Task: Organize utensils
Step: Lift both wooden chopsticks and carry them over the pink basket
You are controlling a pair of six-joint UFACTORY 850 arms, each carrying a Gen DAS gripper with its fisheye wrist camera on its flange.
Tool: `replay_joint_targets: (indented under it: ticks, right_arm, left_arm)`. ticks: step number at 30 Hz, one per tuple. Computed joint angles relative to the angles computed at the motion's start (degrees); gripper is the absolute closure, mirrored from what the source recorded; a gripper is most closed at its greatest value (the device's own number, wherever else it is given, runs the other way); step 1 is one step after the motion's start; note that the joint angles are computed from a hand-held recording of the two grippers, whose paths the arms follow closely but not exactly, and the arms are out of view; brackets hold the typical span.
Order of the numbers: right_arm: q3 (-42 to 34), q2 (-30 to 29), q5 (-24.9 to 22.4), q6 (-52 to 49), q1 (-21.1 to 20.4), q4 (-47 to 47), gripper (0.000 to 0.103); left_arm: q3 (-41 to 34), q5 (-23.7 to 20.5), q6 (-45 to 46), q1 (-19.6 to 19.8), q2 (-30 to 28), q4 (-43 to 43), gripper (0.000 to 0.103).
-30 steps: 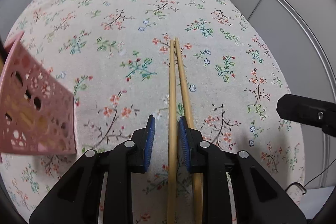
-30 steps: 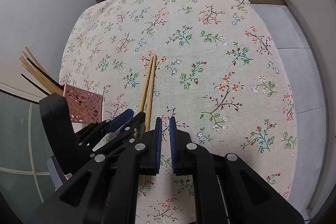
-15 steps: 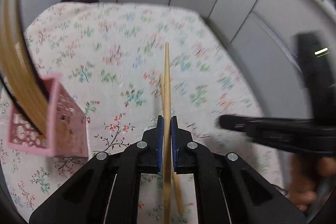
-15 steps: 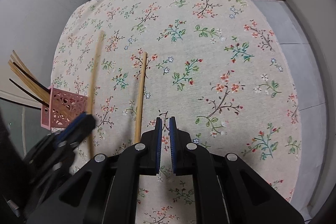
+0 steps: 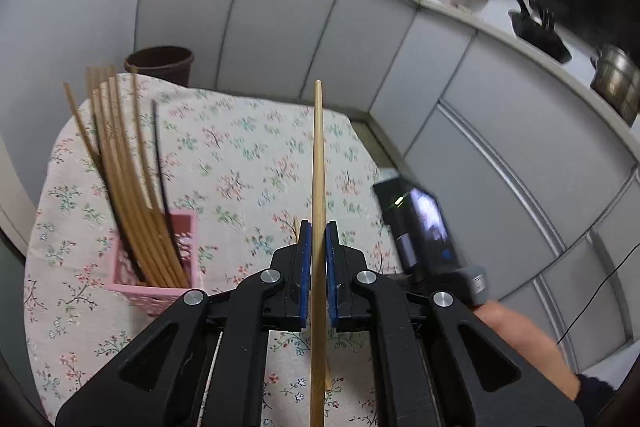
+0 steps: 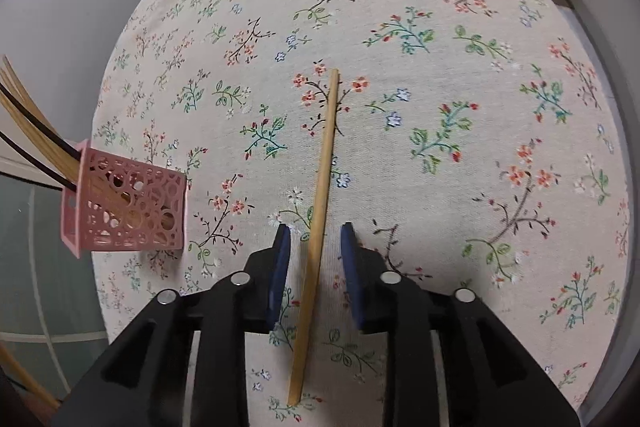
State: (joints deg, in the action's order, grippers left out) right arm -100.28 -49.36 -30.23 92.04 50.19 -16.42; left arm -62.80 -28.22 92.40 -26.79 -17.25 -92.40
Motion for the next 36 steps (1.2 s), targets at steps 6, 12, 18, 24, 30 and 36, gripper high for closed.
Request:
replay_joint_targets:
  ticks: [6, 12, 18, 24, 30, 36]
  right_arm:
    - [-11.44, -6.96, -11.76, -6.03, 0.23, -0.28, 0.094]
    - [-9.71, -4.3, -8.17, 1.95, 1.05, -7.91, 0.096]
    - [-6.08, -0.61, -7.11, 9.71, 2.13, -16.58, 0.096]
    - [-3.49, 1.82, -6.58, 15.8, 2.82, -23.19, 0.096]
    - [-1.18, 3.97, -6.42, 21.4, 3.67, -28.65, 0.096]
    - [-1.11, 5.09, -7.94, 26.93, 4.66, -36.65, 0.096]
  left_arm:
    - [1.11, 1.59, 5.46, 1.22, 1.59, -6.6, 0.097]
    - [2.3, 4.71, 10.77, 1.19, 2.68, -10.68, 0.097]
    - [3.09, 5.45, 13.51, 1.44, 3.46, -12.97, 0.097]
    - [3.27, 5.77, 15.0, 1.82, 3.79, -14.01, 0.097]
    - [3.18, 6.11, 14.8, 2.09, 3.84, -14.15, 0.097]
    - [3.05, 7.2, 17.26, 2.21, 3.67, -17.03, 0.097]
